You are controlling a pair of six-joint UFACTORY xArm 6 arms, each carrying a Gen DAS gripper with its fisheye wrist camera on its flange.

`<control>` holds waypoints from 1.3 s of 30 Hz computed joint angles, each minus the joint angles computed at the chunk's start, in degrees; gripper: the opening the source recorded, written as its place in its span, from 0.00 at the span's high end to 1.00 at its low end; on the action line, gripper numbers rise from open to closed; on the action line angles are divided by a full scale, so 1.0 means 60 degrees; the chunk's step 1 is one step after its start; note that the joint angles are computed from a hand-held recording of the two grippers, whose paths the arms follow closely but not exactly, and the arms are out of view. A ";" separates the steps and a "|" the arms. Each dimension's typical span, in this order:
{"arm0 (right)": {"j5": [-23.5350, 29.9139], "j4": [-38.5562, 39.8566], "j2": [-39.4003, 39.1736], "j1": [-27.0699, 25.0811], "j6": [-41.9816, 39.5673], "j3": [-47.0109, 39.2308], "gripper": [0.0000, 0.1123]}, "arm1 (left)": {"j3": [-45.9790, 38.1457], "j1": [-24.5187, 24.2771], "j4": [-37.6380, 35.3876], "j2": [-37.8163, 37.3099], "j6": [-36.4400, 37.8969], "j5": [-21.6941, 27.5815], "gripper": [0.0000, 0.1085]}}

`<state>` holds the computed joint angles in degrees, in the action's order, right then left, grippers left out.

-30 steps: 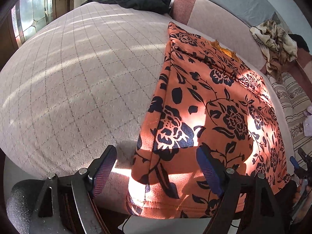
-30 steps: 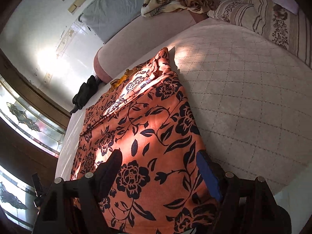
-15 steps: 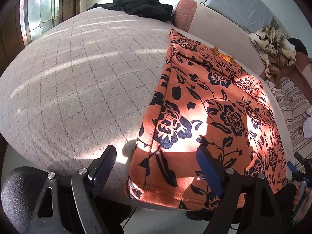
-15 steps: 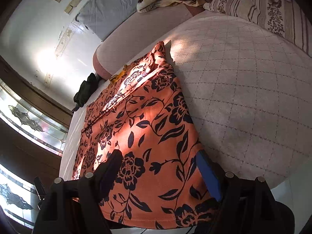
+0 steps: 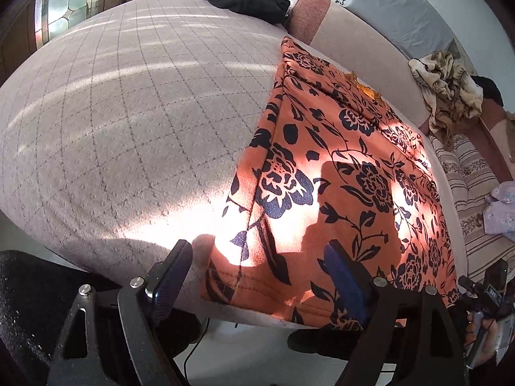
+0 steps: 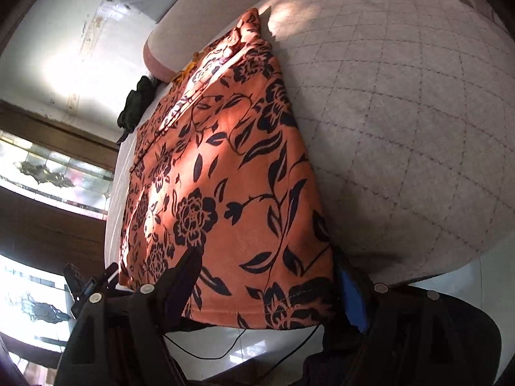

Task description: Fold small clothes

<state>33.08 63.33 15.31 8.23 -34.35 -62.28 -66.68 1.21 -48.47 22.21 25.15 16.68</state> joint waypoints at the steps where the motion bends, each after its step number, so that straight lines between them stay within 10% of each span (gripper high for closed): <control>1: 0.0199 -0.0153 0.0010 0.0026 -0.0004 -0.0033 0.27 | -0.0018 0.0017 0.0146 0.0027 -0.0121 0.0089 0.23; 4: 0.0395 -0.0576 0.0153 0.0131 0.0252 -0.0185 0.29 | -0.0090 0.0021 0.1698 0.0189 -0.1485 0.0051 0.35; 8: 0.0441 -0.1043 0.0304 0.0166 0.0856 -0.0355 0.50 | -0.0236 0.0151 0.2567 0.0228 -0.2067 0.0330 0.89; 11: 0.0586 -0.1738 0.0414 0.0137 0.1485 -0.0486 0.85 | -0.0118 0.0106 0.2232 -0.0029 -0.1801 0.0217 0.91; 17: 0.0007 -0.1094 -0.0100 0.0134 0.1153 -0.0210 0.83 | -0.0043 -0.0041 0.1022 -0.0436 -0.0626 -0.0176 0.86; 20: 0.0297 -0.1251 0.0287 0.0026 0.1649 -0.0481 0.26 | -0.0334 0.0083 0.2591 0.0179 -0.2385 0.0205 0.65; 23: -0.0059 -0.0599 0.0236 0.0136 0.1231 -0.0393 0.26 | -0.0232 -0.0041 0.2123 0.0243 -0.1941 0.0031 0.46; 24: -0.0026 -0.0163 0.0249 0.0110 0.1006 -0.0406 0.30 | -0.0217 -0.0078 0.2416 0.0213 -0.2127 0.0035 0.46; 25: 0.0075 -0.0078 0.0315 0.0084 0.1019 -0.0470 0.63 | -0.0216 -0.0096 0.2861 0.0211 -0.2398 0.0012 0.53; 26: 0.0232 -0.0274 0.0428 0.0055 0.1221 -0.0583 0.87 | -0.0253 -0.0105 0.3096 0.0247 -0.2270 0.0053 0.97; 27: 0.0181 -0.0304 0.0454 0.0069 0.1345 -0.0601 0.95 | -0.0336 -0.0077 0.2931 0.0211 -0.2015 0.0305 0.94; 32: -0.0283 0.1892 -0.0558 0.0106 -0.0098 -0.0064 0.95 | 0.0047 -0.0086 0.0081 -0.0837 0.0159 -0.0196 0.94; 39: -0.0194 0.1168 0.0439 -0.0053 0.1174 -0.0513 0.95 | -0.0608 0.0236 0.1528 0.0300 -0.1649 0.0811 0.94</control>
<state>31.91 70.34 17.95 7.92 -27.31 -65.36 -70.33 2.63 -39.30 24.01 15.26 21.55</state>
